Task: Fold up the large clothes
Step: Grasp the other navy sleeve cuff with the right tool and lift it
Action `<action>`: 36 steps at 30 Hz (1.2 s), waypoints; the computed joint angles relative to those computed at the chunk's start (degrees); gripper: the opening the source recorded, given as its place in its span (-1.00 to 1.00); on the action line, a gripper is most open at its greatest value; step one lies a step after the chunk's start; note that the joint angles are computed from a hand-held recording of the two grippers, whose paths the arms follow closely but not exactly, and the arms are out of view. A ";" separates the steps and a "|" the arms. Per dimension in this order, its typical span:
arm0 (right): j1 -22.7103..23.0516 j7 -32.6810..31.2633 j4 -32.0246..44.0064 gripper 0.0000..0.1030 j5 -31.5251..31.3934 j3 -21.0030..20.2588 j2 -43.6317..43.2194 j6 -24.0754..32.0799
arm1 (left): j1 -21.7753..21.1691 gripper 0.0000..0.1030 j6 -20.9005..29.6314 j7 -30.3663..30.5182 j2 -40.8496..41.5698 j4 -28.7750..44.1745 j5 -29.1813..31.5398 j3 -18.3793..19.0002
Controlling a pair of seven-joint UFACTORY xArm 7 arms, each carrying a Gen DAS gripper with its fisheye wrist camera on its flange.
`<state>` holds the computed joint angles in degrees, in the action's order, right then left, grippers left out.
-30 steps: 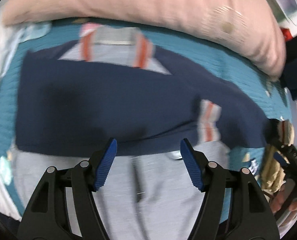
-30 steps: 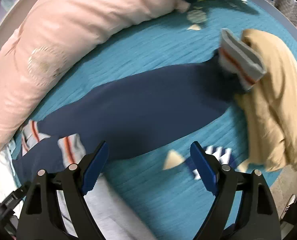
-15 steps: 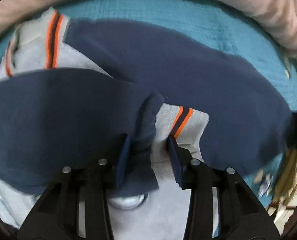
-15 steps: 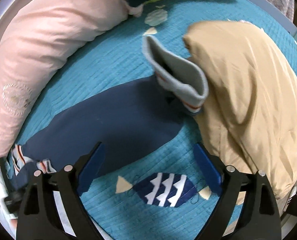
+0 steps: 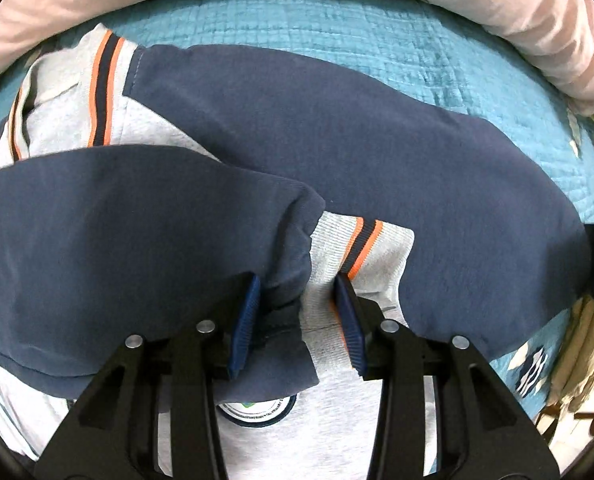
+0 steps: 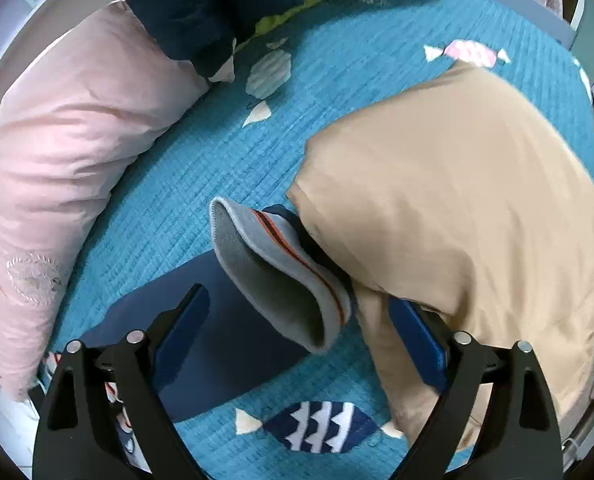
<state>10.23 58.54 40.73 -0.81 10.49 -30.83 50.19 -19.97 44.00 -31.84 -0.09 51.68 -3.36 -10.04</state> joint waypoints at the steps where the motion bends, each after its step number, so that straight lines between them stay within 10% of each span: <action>1: 0.58 -0.92 -1.08 0.05 1.17 -0.91 -0.56 -1.45 | 0.02 -0.24 0.32 0.41 -0.62 -0.29 -0.26 0.04; 3: 1.07 -1.86 -1.31 -0.63 2.92 -1.74 0.63 -2.10 | 0.12 -0.24 0.28 0.84 -0.54 -0.14 -1.22 0.14; 5: 1.67 -2.40 -3.21 -0.79 4.93 -2.26 0.23 -5.62 | 0.23 -0.24 0.01 1.42 -1.03 -0.77 -1.49 0.21; 19: 4.86 -1.57 0.64 -0.83 5.02 0.88 -6.72 -8.85 | 1.01 -0.24 -0.60 4.25 -2.53 -2.47 -3.53 0.68; 36: 14.38 0.36 19.32 -0.82 3.31 10.21 11.66 -9.64 | 2.39 -0.31 -0.10 8.45 -5.16 -4.33 -8.76 1.91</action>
